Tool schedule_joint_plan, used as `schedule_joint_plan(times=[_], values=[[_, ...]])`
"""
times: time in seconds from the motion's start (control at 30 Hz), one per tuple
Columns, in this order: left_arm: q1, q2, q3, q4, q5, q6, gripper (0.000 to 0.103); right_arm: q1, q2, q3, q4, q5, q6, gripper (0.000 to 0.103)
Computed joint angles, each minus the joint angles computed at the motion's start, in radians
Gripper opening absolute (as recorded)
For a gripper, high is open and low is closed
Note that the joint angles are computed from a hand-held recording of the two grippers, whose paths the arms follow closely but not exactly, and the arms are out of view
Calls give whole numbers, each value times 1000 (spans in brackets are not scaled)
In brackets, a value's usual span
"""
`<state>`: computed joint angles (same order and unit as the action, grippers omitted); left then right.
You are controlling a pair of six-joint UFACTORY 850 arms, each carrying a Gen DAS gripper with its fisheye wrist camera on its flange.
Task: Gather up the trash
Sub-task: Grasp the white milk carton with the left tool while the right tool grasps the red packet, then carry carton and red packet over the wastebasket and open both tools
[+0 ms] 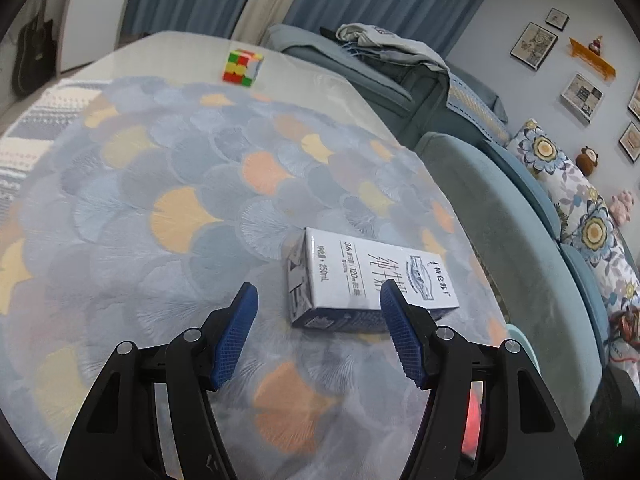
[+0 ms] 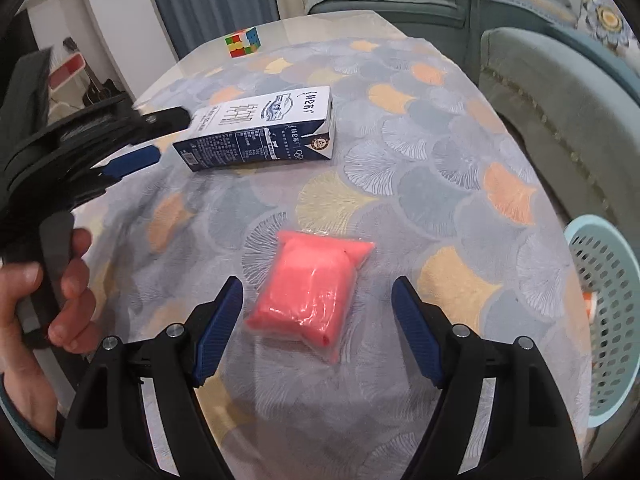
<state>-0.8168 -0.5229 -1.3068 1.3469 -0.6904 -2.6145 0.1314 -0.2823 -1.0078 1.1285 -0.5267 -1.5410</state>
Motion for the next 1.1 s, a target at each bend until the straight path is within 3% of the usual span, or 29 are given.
schedule_joint_plan(times=[0.07, 0.1, 0.23, 0.47, 0.53, 0.63, 0.7, 0.73, 0.77, 0.87, 0.9, 1.1], values=[[8, -19, -21, -7, 26, 33, 60, 4, 7, 10, 29, 35, -52, 41], [9, -26, -32, -18, 36, 60, 57, 3, 11, 15, 46, 51, -72, 38], [-7, -41, -61, -24, 69, 119, 46, -40, 12, 14, 128, 58, -138, 37], [-53, -78, -131, 44, 172, 137, 46, -114, -26, -24, 169, 50, -108, 37], [-57, -101, -175, 25, 221, 209, 46, -131, -35, -35, 166, 39, -82, 37], [-55, -130, -240, -88, 306, 414, 54, -149, -47, -49, 174, 26, -65, 37], [-63, -148, -287, -181, 281, 557, 67, -162, -62, -65, 159, -3, -33, 37], [-68, -156, -307, -202, 244, 594, 67, -164, -62, -65, 165, -8, -36, 36], [-72, -165, -325, -214, 199, 617, 68, -167, -61, -63, 176, -12, -48, 36], [-77, -213, -413, -279, -20, 697, 86, -169, -53, -52, 210, -23, -95, 36], [-70, -225, -432, -298, -53, 718, 86, -169, -51, -49, 219, -29, -109, 36], [1, -308, -521, -542, -43, 947, 86, -168, -34, -26, 278, -40, -203, 36]])
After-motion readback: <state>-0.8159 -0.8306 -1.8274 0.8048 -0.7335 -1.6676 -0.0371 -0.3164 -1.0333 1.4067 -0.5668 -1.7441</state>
